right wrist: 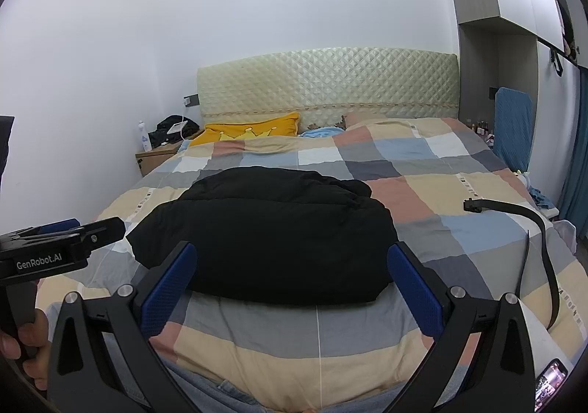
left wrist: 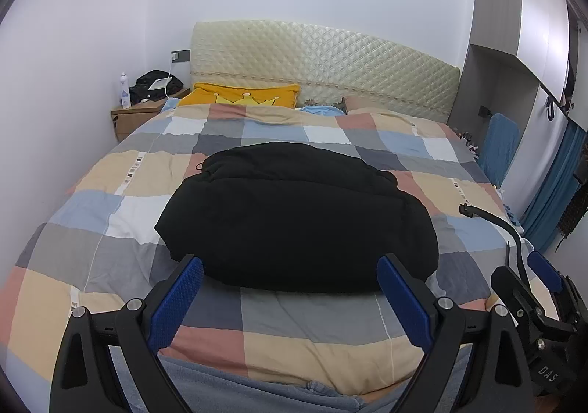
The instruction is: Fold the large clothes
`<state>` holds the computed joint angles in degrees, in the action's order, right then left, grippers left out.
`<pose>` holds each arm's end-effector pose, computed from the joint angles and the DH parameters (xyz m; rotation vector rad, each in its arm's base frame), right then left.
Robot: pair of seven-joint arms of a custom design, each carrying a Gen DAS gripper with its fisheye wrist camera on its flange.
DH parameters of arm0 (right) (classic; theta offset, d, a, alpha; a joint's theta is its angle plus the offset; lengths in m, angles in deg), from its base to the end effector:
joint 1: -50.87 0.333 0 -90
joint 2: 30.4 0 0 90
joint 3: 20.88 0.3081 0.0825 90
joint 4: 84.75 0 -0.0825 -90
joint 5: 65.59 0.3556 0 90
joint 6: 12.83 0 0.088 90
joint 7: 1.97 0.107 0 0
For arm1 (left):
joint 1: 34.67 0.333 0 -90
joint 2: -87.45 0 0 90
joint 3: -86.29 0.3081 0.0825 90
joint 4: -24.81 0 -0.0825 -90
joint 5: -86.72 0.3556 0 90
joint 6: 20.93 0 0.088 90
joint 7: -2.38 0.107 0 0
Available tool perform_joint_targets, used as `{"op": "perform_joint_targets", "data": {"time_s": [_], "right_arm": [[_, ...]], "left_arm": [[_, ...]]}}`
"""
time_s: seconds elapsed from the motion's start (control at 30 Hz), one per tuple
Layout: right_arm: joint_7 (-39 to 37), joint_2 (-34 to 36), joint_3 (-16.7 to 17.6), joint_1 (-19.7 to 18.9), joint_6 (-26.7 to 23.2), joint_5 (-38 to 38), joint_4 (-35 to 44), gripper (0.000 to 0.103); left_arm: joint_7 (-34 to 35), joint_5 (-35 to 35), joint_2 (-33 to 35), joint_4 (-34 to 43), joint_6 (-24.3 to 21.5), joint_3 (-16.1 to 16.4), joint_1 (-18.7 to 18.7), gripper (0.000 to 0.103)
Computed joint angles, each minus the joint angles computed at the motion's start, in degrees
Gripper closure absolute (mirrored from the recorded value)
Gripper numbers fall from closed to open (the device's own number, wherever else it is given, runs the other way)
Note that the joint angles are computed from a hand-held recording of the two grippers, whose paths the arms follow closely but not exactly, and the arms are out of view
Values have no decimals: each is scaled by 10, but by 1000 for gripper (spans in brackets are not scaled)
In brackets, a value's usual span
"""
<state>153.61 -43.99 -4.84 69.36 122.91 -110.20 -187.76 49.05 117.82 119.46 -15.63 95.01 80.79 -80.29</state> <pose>0.4077 0.2971 0.7263 -1.3992 1.6694 -0.8811 0.4739 -0.4925 0.7266 -1.6194 1.8715 -1.0046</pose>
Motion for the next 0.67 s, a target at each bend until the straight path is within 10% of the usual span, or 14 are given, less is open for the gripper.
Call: {"op": "perform_joint_targets", "data": {"time_s": [0.67], "right_arm": [[0, -6, 0, -4, 10, -3, -8, 0]], "left_arm": [[-8, 9, -23, -39, 11, -7, 4, 7]]}}
